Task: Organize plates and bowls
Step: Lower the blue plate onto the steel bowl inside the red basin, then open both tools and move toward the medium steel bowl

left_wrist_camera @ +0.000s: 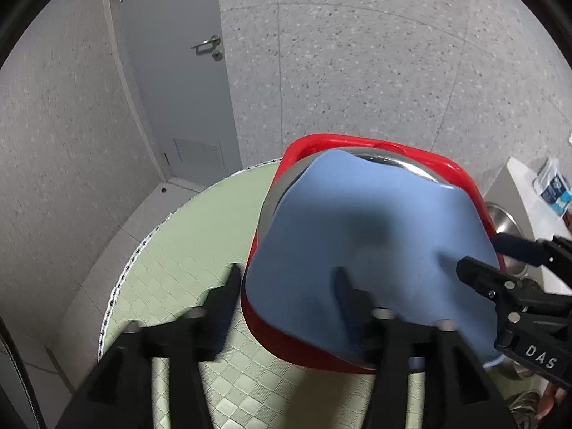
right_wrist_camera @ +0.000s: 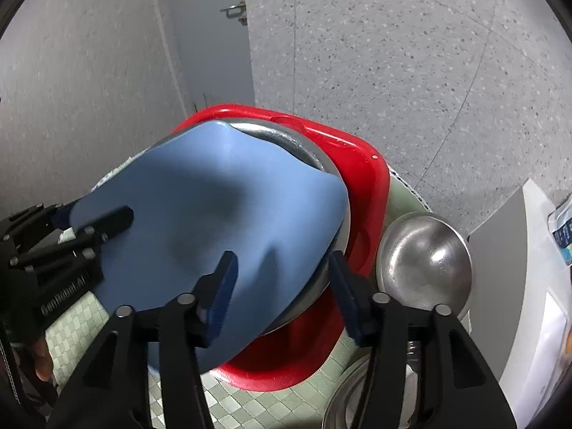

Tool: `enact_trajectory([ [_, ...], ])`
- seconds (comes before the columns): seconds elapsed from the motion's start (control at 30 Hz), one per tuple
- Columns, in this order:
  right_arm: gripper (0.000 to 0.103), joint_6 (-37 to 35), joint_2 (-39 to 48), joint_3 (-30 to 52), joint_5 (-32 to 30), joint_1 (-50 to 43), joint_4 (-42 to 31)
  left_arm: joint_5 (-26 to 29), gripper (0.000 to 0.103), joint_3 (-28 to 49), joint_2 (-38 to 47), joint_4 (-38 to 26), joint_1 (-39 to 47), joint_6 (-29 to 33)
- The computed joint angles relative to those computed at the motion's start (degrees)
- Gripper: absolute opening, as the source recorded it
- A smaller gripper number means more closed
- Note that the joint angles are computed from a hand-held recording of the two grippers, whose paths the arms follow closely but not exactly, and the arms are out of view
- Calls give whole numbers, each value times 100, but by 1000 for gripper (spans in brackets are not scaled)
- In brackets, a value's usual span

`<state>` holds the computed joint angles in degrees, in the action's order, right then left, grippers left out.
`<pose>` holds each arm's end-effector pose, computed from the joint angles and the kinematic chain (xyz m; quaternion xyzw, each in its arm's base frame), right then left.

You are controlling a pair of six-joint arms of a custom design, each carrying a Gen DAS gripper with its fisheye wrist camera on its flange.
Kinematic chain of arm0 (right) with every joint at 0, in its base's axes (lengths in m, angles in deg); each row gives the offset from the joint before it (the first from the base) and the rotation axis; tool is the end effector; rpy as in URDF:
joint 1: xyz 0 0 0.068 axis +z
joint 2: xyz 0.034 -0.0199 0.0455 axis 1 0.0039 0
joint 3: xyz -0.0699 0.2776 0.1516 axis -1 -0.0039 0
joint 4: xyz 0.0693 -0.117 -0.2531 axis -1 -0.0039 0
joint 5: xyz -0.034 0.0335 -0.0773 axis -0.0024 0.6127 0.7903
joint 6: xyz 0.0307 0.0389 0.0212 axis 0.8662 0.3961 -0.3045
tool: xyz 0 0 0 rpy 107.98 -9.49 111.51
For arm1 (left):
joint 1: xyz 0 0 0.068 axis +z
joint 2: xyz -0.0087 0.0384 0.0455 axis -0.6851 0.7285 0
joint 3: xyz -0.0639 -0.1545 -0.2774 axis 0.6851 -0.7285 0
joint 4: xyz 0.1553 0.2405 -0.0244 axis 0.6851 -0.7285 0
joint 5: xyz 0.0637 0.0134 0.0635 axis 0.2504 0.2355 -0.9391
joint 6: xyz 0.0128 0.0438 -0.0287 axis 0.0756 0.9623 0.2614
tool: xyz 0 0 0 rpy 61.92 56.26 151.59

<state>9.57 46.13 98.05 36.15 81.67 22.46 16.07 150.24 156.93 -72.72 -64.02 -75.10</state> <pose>0.2480 -0.0206 0.2565 -0.2745 0.9206 0.1178 0.2516 0.3596 -0.1206 0.2803 -0.1415 0.9335 0.0699 0.3218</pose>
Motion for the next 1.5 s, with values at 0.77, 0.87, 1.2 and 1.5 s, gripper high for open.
enact_trajectory([
  [0.77, 74, -2739, -942, 1071, -1823, -4325, -3556, -1014, 102, -1232, -2194, -392, -2319, -1104],
  [0.87, 75, -3306, -692, 1243, -1837, -5017, -3822, -822, 102, -1141, -2203, -549, -2588, -1164],
  [1.2, 77, -3445, 462, 1408, -1556, -5639, -3163, 86, 102, -168, -992, -478, -2368, -573],
  [1.5, 77, -2997, 1816, 1478, -947, -4768, -2136, 456, 100, 1252, 641, -1050, -2080, -589],
])
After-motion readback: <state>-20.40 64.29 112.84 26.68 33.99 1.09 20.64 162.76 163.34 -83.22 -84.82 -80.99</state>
